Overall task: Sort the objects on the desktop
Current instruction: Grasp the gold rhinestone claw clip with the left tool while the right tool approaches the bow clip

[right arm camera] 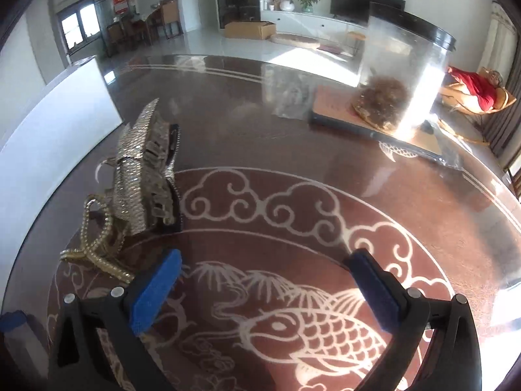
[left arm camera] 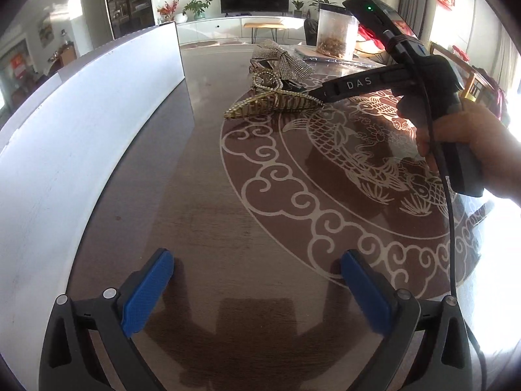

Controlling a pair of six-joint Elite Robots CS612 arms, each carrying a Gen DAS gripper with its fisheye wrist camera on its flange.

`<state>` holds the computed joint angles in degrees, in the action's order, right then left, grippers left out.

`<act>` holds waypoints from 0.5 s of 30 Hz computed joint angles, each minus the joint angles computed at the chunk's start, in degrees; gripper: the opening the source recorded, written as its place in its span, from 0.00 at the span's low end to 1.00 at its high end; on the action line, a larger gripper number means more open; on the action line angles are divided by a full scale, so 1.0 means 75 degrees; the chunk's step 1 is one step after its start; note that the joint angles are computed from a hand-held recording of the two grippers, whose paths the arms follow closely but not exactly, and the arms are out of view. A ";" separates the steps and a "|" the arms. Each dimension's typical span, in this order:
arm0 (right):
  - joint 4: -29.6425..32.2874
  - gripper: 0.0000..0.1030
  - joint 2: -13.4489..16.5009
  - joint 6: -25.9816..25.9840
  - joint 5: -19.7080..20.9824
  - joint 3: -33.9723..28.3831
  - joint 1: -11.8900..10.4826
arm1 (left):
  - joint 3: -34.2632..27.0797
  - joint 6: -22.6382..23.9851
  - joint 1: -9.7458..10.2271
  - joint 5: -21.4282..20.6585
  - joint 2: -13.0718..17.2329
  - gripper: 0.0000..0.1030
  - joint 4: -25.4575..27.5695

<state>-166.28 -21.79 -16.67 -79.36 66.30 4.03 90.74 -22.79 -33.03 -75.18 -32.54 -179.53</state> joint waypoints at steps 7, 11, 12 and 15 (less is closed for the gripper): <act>-0.0300 1.00 -0.0738 -0.1917 0.1076 0.1622 -0.0068 | 0.0037 -0.0132 0.0000 0.0069 -0.0015 1.00 0.0011; -0.0847 1.00 -0.1050 -0.1355 0.0623 0.2426 -0.0294 | -0.0102 0.0009 0.0036 -0.0055 0.0020 1.00 0.0119; -0.0999 1.00 -0.1090 -0.1281 0.0613 0.2564 -0.0358 | -0.0270 0.0103 0.0050 -0.0113 0.0080 1.00 0.0228; -0.1738 1.00 -0.1057 -0.1163 0.0811 0.2841 -0.0497 | -0.0946 0.0275 0.0120 -0.0224 0.0332 1.00 0.0654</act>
<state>-179.32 -29.72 -25.39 -73.27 87.61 0.30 83.65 -20.73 -32.13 -76.87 -30.05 -174.63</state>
